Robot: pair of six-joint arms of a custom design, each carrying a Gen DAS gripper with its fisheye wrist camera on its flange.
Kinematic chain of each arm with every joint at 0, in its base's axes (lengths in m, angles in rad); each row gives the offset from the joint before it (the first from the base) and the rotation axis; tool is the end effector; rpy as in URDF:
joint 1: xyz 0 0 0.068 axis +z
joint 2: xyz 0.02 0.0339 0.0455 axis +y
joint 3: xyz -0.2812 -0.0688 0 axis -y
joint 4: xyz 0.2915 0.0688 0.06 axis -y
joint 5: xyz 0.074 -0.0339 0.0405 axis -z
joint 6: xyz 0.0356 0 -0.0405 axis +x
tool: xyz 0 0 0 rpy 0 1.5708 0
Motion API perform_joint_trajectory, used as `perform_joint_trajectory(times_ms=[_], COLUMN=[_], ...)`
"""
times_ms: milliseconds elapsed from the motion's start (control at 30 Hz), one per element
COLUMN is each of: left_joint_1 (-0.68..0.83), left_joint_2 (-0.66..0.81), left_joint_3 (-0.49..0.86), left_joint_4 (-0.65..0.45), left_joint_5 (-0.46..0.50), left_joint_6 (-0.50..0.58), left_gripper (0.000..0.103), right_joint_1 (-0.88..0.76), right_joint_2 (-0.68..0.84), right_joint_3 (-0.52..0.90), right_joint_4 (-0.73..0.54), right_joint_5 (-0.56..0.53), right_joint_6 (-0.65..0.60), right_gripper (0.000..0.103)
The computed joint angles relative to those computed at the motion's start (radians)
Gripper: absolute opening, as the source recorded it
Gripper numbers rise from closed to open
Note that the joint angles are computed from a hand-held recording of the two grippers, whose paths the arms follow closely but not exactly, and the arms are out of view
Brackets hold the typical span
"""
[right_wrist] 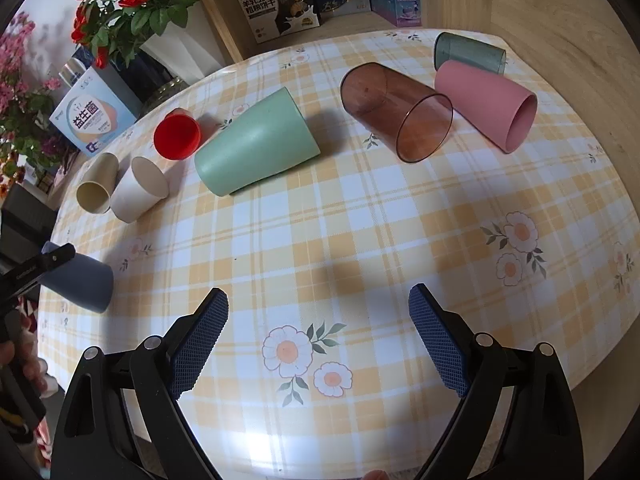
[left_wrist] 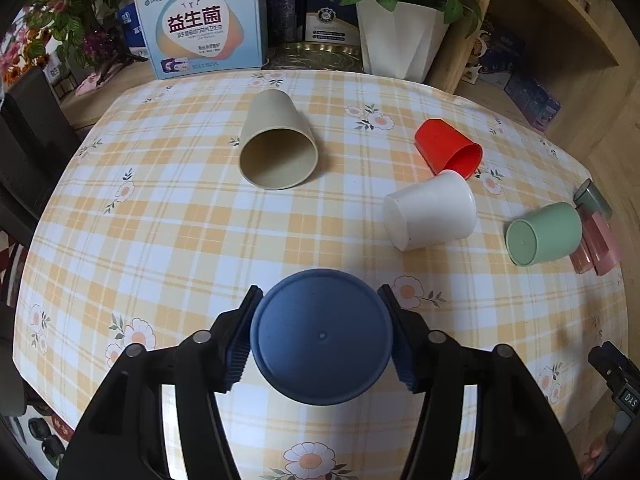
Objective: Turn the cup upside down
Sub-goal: 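Lower the blue cup onto the tablecloth and open the left gripper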
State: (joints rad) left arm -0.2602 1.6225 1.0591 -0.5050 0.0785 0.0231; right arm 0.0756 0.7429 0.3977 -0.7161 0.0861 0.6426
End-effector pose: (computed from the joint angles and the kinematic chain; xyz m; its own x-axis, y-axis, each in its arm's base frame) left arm 0.3527 -0.0968 0.1934 -0.8399 0.2475 -0.4830 0.3125 0.9482 -0.0576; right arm 0.1607 0.0091 0.1660 -0.7169 0.5445 -0.4354 0.4949 0.8373 0.2322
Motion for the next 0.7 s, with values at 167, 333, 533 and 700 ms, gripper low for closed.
perform_joint_trajectory(times_ms=[167, 333, 533, 700], left_joint_1=[-0.003, 0.012, 0.026, 0.031], left_joint_2=[-0.032, -0.049, -0.084, -0.105], left_joint_3=[-0.017, -0.012, -0.029, -0.038], left_joint_4=[0.008, -0.013, -0.023, -0.043], left_joint_5=[-0.004, 0.009, 0.043, 0.062], left_joint_6=[-0.001, -0.006, 0.003, 0.018], left_gripper=[0.076, 0.083, 0.096, 0.097], right_joint_1=[0.006, 0.006, 0.021, 0.05], right_joint_2=[-0.033, -0.086, -0.133, -0.168], right_joint_3=[0.014, 0.035, 0.043, 0.055], right_joint_4=[-0.039, -0.088, -0.139, -0.184], right_joint_5=[0.021, 0.039, 0.06, 0.083], right_joint_6=[0.003, -0.003, 0.011, 0.034], right_gripper=[0.089, 0.089, 0.089, 0.089])
